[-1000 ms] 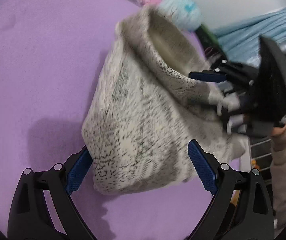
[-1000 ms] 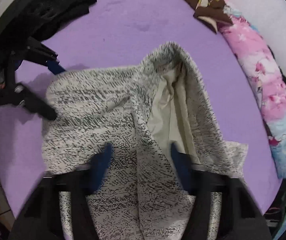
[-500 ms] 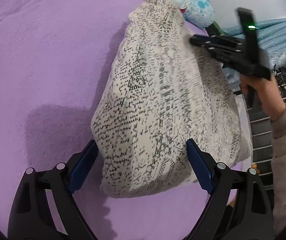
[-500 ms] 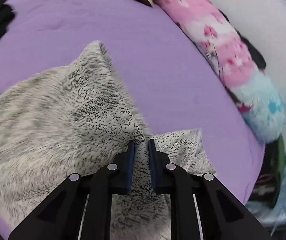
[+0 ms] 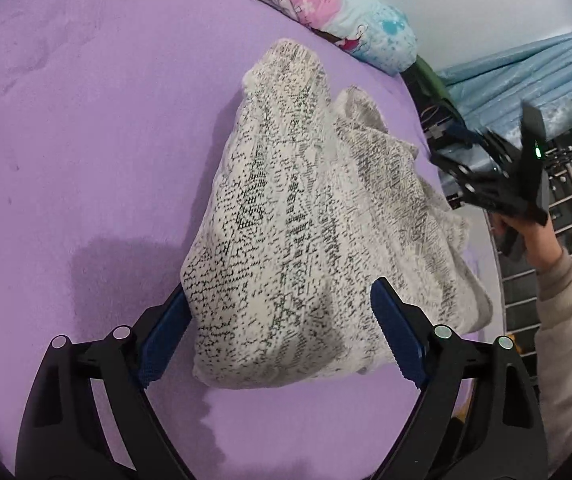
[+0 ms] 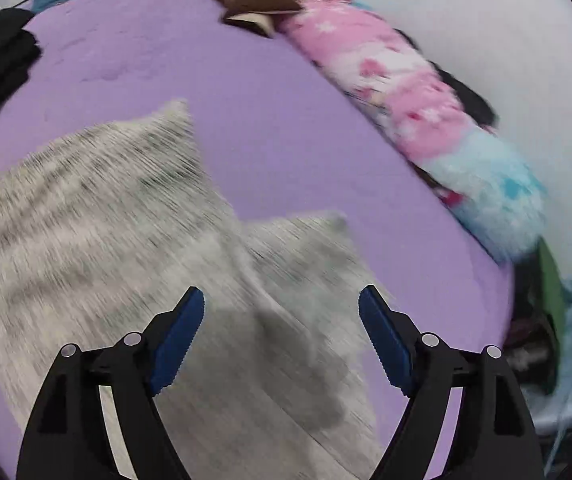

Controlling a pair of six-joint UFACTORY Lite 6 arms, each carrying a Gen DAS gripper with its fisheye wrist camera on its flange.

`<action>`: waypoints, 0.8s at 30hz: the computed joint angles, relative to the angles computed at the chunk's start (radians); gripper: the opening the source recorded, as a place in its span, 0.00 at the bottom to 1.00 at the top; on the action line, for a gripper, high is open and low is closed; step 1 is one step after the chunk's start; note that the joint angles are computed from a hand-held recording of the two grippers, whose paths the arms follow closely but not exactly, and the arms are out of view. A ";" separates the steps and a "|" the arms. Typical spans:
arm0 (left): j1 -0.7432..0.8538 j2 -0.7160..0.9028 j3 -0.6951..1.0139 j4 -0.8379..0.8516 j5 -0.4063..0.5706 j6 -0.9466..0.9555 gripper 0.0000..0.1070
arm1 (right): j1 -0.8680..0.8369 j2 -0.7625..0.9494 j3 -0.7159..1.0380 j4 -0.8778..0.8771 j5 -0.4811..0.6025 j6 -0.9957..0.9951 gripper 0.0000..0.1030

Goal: Fold large clothes

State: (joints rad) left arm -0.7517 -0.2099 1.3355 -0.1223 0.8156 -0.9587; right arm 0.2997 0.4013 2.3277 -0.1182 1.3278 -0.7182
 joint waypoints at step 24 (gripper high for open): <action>-0.088 0.218 0.388 0.294 0.289 -0.193 0.80 | -0.720 -0.123 -0.236 0.270 -0.038 -0.381 0.79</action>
State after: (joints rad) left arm -0.8400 0.0079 1.7237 0.1716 1.1046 -1.1521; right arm -0.4200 0.2779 2.0915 0.1518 1.2897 -1.0988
